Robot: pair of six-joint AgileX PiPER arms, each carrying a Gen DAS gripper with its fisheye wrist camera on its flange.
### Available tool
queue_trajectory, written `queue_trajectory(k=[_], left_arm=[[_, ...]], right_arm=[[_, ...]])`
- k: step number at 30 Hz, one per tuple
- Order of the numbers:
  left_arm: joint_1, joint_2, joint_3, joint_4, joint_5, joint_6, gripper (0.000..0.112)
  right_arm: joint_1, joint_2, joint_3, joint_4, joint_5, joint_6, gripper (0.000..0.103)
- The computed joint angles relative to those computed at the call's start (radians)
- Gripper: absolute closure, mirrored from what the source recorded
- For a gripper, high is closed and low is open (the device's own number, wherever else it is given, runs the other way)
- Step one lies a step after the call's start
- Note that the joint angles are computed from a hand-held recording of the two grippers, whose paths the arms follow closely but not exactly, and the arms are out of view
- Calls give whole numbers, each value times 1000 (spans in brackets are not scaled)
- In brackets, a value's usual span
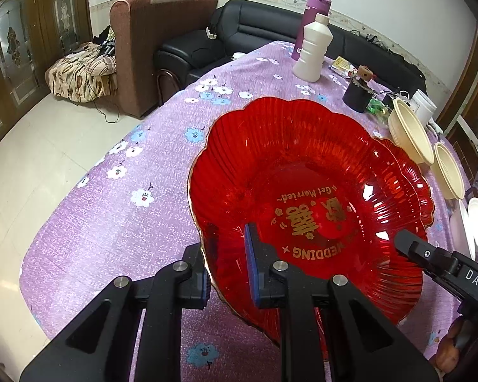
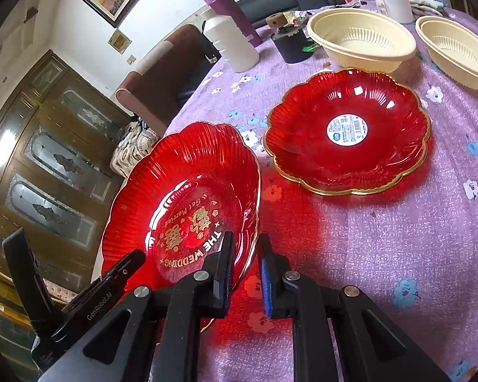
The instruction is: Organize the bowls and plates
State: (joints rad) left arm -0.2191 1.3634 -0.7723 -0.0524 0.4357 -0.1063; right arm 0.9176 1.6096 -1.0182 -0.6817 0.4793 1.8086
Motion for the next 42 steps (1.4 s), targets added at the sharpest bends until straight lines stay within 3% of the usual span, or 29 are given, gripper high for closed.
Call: queue_trajectory(k=[11,18,20,21,22,24,29,33,38,42], left_arm=[[0,22,7,1,-13,3,96],[12,57,-8,-22,16,9,92],[6,61,-12,3,30,-16,74],[11,59,-15,-17,41,5,68],[19,48,-11,-46,44,34,58],[30,20,-3,-59,50,48,55],[108,-34,-68,-212,154,188,54],[44,-39,-180,-188,175,120,38],[-148,132,-418,-184,244,140,34],[-251,384,-684,-145,387,98,34]], right_arm=[[6,12,3,11,-4,5,89],[4,31,-13,72,1,-61,82],[1,41,-30,125,-1,-133,71],[1,41,-31,142,-4,-153,57],[3,37,-30,143,-4,-155,51],[23,11,-22,96,30,-115,51],[36,-144,100,-26,68,47,45],[-1,-275,199,-92,116,161,41],[-159,-374,284,-27,18,89,41],[-259,-389,314,58,-68,4,41]])
